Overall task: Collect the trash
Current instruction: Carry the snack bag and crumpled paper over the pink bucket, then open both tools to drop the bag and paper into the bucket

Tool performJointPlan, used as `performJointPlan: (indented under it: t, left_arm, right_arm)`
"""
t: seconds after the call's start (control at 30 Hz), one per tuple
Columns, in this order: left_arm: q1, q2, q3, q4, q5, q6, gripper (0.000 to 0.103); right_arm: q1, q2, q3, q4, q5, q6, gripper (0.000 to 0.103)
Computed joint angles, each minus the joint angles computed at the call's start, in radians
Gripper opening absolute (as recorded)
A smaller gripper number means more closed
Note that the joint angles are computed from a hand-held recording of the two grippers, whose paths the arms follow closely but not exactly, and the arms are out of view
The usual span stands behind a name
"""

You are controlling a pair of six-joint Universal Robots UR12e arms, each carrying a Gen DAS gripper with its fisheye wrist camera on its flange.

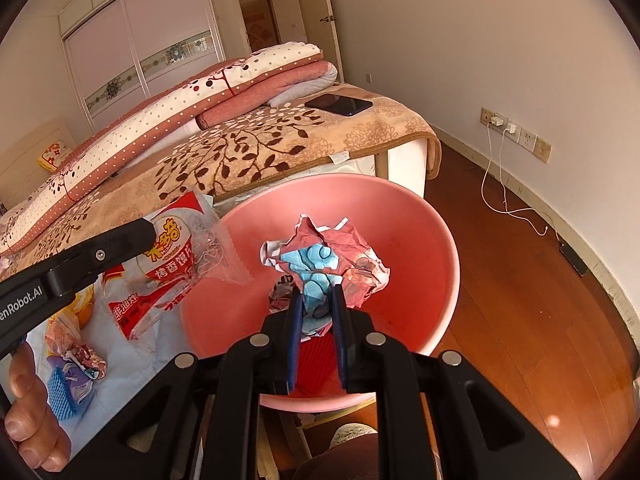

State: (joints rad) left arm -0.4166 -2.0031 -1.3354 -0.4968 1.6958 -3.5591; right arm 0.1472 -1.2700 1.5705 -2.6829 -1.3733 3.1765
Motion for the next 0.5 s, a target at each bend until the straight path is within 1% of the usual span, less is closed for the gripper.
performJointPlan:
  t: [0.2, 0.4, 0.43, 0.47, 0.5]
  left_arm:
    - [-0.006, -0.028, 0.031, -0.026, 0.021, 0.002, 0.006]
    - [-0.005, -0.044, 0.051, -0.054, 0.028, -0.003, 0.006]
    - [-0.004, -0.045, 0.055, -0.064, 0.025, -0.003, 0.008]
    - [-0.003, -0.046, 0.058, -0.073, 0.021, -0.004, 0.015]
    - [-0.002, -0.046, 0.058, -0.073, 0.017, -0.008, 0.021]
  right_arm:
    - [-0.001, 0.004, 0.003, 0.005, -0.001, -0.002, 0.013]
    - [-0.004, 0.008, 0.003, 0.010, 0.001, 0.006, 0.014]
    - [-0.005, 0.008, 0.004, 0.007, 0.005, 0.008, 0.014]
    - [-0.006, 0.007, 0.005, 0.006, 0.007, 0.009, 0.014]
    - [-0.006, 0.008, 0.006, 0.006, 0.006, 0.009, 0.014]
